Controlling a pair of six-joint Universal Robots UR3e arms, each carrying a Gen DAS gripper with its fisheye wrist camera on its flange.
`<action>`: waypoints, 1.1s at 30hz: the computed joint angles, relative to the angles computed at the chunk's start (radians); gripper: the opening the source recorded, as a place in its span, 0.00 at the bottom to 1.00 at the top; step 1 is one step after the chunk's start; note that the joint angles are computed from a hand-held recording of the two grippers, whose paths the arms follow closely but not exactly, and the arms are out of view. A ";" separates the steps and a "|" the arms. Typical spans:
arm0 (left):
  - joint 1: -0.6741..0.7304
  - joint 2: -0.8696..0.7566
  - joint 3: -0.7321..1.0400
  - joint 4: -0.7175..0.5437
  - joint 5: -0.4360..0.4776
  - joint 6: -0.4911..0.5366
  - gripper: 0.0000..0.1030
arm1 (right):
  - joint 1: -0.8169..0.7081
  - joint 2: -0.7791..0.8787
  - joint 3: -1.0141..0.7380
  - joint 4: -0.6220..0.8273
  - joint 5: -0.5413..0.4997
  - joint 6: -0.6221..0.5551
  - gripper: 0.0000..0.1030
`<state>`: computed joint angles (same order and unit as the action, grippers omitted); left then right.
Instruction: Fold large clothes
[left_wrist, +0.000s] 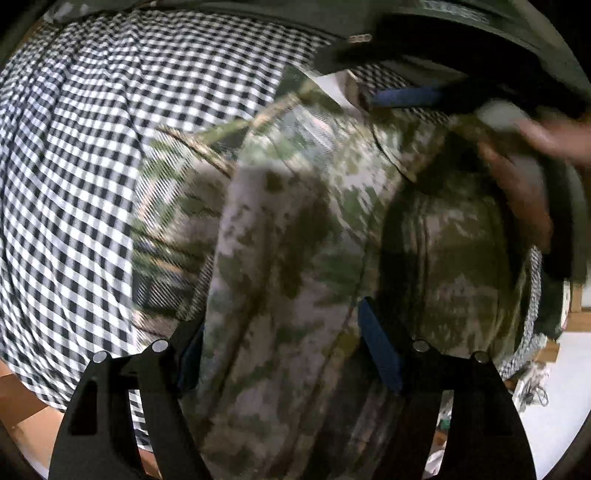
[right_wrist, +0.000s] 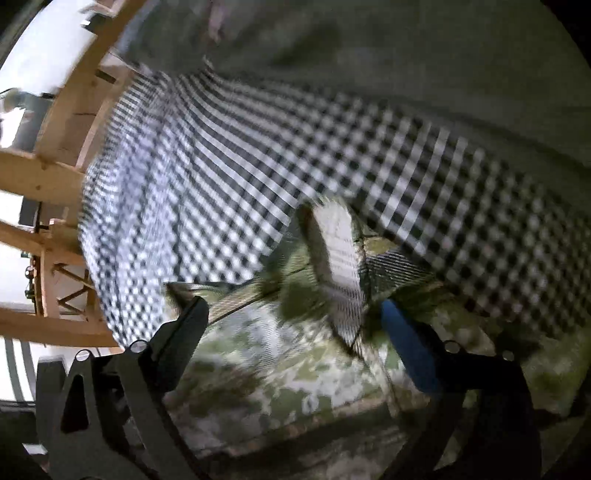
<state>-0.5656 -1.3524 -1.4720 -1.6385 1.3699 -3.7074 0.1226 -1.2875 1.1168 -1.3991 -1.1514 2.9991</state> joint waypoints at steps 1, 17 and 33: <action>-0.018 -0.004 0.003 -0.005 0.018 0.002 0.70 | 0.020 0.029 -0.022 -0.016 -0.052 0.018 0.88; 0.115 0.181 -0.286 0.147 -0.107 -0.015 0.10 | 0.106 0.232 -0.254 0.068 -0.075 -0.020 0.04; 0.712 0.427 -0.027 -0.437 -0.183 0.485 0.03 | 0.127 0.439 -0.651 0.104 0.249 0.108 0.04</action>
